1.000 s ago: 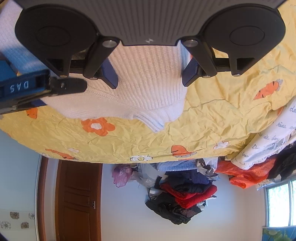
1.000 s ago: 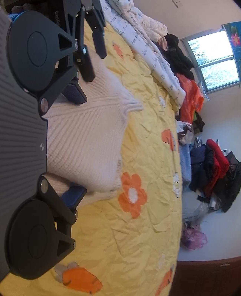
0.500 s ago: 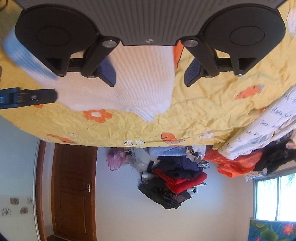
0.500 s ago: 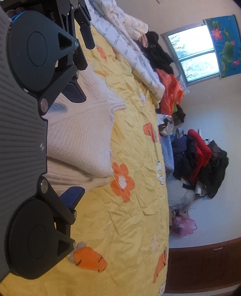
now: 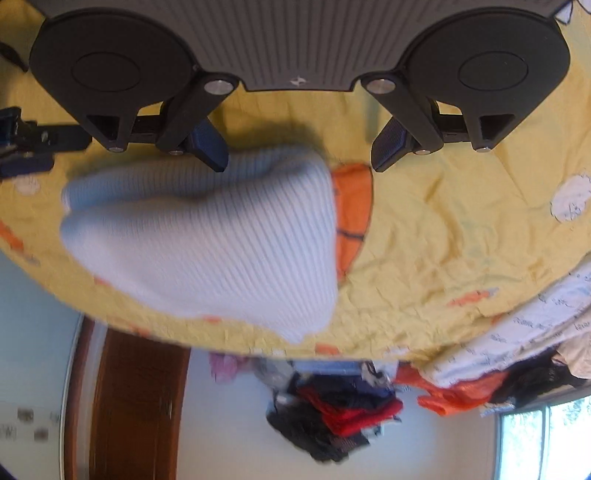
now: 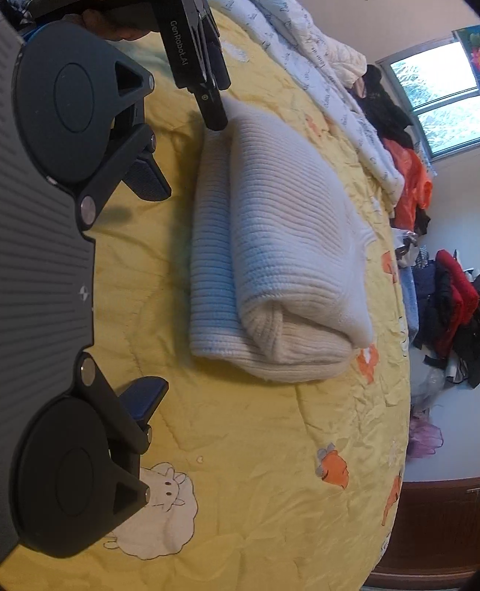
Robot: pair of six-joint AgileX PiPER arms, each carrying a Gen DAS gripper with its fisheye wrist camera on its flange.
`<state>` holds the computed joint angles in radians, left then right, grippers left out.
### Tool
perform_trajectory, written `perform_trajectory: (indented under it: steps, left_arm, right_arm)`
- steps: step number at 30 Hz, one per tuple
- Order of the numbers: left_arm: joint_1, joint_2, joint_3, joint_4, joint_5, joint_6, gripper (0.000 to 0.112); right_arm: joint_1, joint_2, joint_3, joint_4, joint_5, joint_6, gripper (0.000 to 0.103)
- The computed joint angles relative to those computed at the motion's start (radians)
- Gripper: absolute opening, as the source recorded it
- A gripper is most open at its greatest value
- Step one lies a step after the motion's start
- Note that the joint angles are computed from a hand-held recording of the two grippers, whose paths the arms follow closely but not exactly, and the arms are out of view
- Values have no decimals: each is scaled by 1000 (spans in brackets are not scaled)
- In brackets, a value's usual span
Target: Fold small clothes
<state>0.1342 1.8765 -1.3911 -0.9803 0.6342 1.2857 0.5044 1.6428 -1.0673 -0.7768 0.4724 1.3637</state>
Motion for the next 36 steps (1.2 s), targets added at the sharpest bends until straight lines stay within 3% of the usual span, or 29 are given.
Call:
perform_trajectory:
  steps: [4, 8, 10, 13, 17, 22, 26, 36]
  left_arm:
    - [-2, -38, 92, -88, -27, 178, 85]
    - [-47, -15, 69, -33, -90, 127, 88]
    - [-56, -6, 73, -48, -124, 124, 97]
    - [-41, 7, 68, -66, -112, 106, 102]
    - [-45, 5, 70, -67, -122, 105, 103]
    - [-37, 19, 46, -53, -87, 100, 103]
    - [-38, 23, 41, -54, -84, 99, 103]
    - [-39, 34, 22, -33, -75, 74, 103]
  right_arm:
    - [61, 17, -47, 17, 72, -21, 103]
    - [78, 89, -119, 6, 151, -15, 103]
    - [107, 136, -138, -108, 213, 106, 103]
    - [159, 201, -163, -235, 315, 229, 103]
    - [179, 227, -184, -247, 382, 326, 103]
    - [137, 258, -261, -159, 404, 231, 103]
    - [149, 242, -163, -327, 351, 402, 103]
    - [151, 249, -171, -329, 363, 403, 103]
